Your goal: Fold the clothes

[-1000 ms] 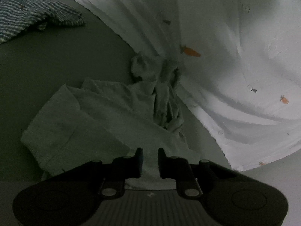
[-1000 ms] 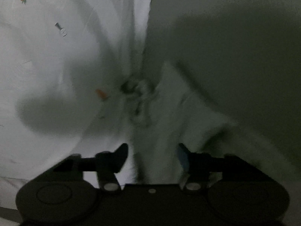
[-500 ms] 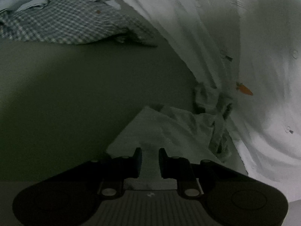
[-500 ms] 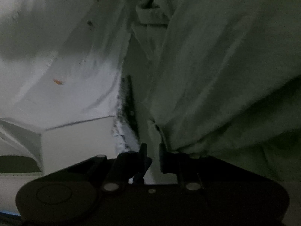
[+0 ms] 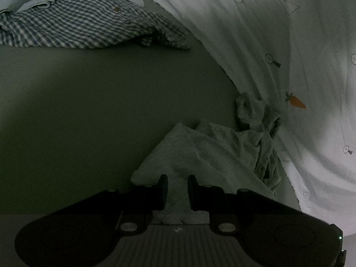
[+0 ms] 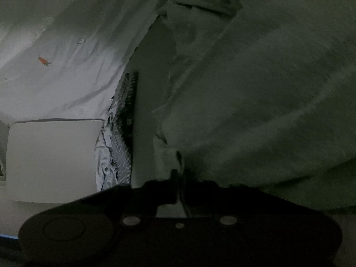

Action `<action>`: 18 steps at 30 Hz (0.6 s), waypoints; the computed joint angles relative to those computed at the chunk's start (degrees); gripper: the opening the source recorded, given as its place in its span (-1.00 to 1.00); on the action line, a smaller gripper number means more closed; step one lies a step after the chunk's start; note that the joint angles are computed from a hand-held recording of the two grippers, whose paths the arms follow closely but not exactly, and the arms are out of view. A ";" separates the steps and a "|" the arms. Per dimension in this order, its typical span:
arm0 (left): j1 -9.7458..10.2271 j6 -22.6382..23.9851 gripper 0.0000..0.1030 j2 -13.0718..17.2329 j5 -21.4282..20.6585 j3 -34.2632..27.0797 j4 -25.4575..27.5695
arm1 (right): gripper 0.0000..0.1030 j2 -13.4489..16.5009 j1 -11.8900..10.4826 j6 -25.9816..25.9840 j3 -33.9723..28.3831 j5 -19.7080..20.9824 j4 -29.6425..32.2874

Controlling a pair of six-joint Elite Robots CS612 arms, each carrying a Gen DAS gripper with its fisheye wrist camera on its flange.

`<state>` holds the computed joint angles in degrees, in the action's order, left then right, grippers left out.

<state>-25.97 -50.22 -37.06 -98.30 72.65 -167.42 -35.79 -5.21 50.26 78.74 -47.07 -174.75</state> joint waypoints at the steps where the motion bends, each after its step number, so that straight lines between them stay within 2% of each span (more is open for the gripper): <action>1: -0.07 0.21 -0.59 0.02 0.08 -0.07 -0.06 | -0.94 -0.17 -0.16 -0.01 0.30 0.26 -0.71; 5: -0.31 1.42 -0.58 -0.17 0.08 -0.21 0.25 | -0.94 -1.74 -0.71 -0.30 2.40 -2.89 -5.40; 8: -0.70 3.23 -0.58 -0.25 0.56 -0.64 1.26 | -0.94 -2.58 -1.60 -0.60 3.58 -3.72 -8.35; 11: -1.05 5.27 -0.58 0.10 0.34 -1.68 2.77 | -0.94 -3.57 -2.55 -2.32 5.04 -5.37 -9.55; 15: -1.61 8.41 -0.57 1.10 0.15 -3.81 4.61 | -0.94 -4.30 -3.72 -1.18 7.03 -8.35 -11.90; 18: -2.07 10.65 -0.57 2.03 0.12 -5.57 6.05 | -0.94 -5.30 -4.56 -2.76 8.76 -10.44 -12.02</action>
<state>-28.04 -39.57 -35.02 -98.17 67.08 -161.37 -41.09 -9.77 47.50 87.50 -57.51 -186.77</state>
